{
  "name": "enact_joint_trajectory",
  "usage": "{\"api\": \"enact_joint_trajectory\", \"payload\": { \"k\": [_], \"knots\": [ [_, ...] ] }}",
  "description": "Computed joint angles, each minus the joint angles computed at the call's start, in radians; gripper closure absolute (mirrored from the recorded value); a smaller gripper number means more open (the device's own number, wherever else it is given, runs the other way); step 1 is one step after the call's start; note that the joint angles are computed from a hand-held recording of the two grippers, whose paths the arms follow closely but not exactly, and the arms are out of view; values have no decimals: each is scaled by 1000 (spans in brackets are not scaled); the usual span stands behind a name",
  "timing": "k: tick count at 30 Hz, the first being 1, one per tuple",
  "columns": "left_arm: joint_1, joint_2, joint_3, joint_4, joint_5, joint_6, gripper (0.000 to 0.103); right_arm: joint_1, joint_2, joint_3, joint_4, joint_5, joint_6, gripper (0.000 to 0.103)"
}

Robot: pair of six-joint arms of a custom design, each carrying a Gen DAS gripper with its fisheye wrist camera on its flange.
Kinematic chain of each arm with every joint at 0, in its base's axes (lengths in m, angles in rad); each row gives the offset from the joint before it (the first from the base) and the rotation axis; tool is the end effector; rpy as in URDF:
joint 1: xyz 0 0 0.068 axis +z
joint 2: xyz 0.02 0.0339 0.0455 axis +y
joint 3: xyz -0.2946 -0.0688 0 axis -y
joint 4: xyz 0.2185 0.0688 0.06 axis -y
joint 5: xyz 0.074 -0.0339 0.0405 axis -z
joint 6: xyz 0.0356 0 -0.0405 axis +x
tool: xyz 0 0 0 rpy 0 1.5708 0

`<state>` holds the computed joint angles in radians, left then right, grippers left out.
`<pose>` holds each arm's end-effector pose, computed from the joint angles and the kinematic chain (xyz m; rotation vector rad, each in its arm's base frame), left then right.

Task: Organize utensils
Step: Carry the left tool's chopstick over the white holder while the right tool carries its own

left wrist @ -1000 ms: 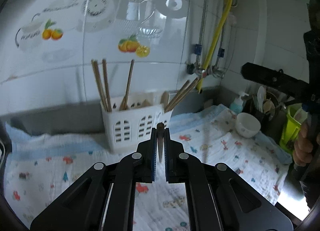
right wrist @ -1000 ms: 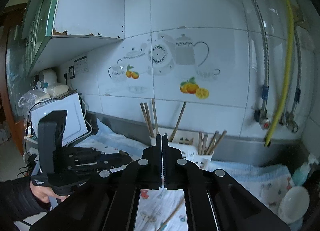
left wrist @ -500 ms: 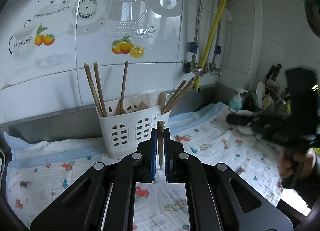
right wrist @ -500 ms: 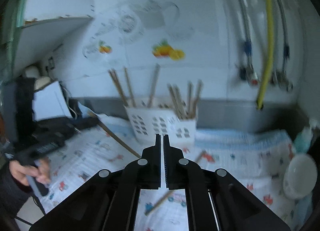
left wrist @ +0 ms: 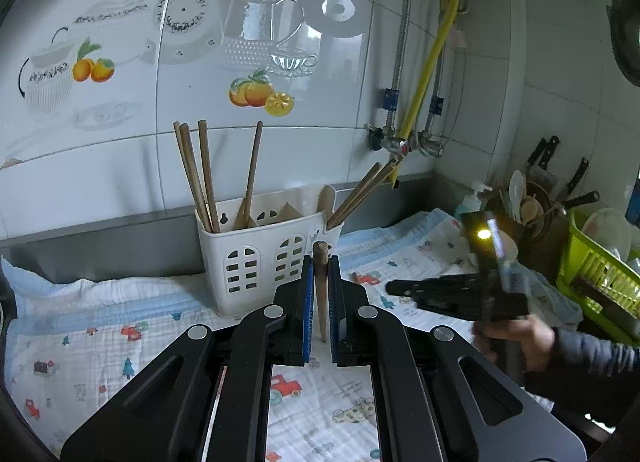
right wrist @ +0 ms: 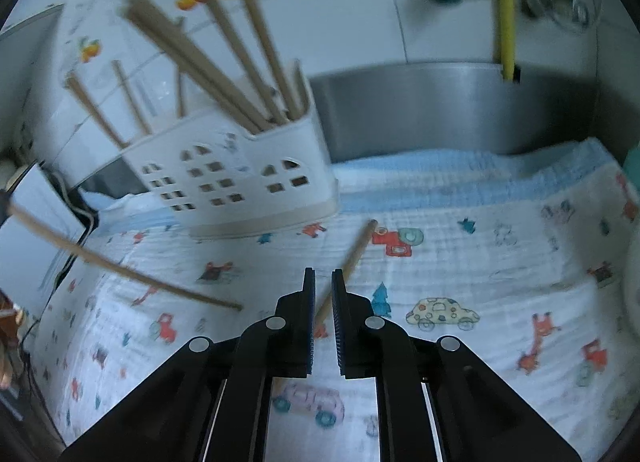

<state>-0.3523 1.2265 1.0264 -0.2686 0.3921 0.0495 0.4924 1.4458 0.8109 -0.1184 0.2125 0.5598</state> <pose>0.2224 -0.0963 0.3579 0.6499 1.9458 -0.5885 0.2451 0.1230 0.2501 0.1852 2.3134 0.2904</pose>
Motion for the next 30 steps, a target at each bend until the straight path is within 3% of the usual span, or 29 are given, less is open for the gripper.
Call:
{"api": "enact_joint_trajectory", "payload": {
  "k": [5,13,16,22,30],
  "knots": [
    [16,5,-1,4,24,4,98,-36,107,56,14,-22,16,89],
    [39,24,15,-15,56,19,98,-58,241,172,-76,-9,58,88],
    [35,32,18,-24,54,23,98,-70,254,171,-61,-20,80,91],
    [30,53,17,-23,49,20,98,-63,214,124,-21,-25,89,95],
    [24,48,4,-4,32,7,98,78,3,76,-47,110,30,97]
  ]
}}
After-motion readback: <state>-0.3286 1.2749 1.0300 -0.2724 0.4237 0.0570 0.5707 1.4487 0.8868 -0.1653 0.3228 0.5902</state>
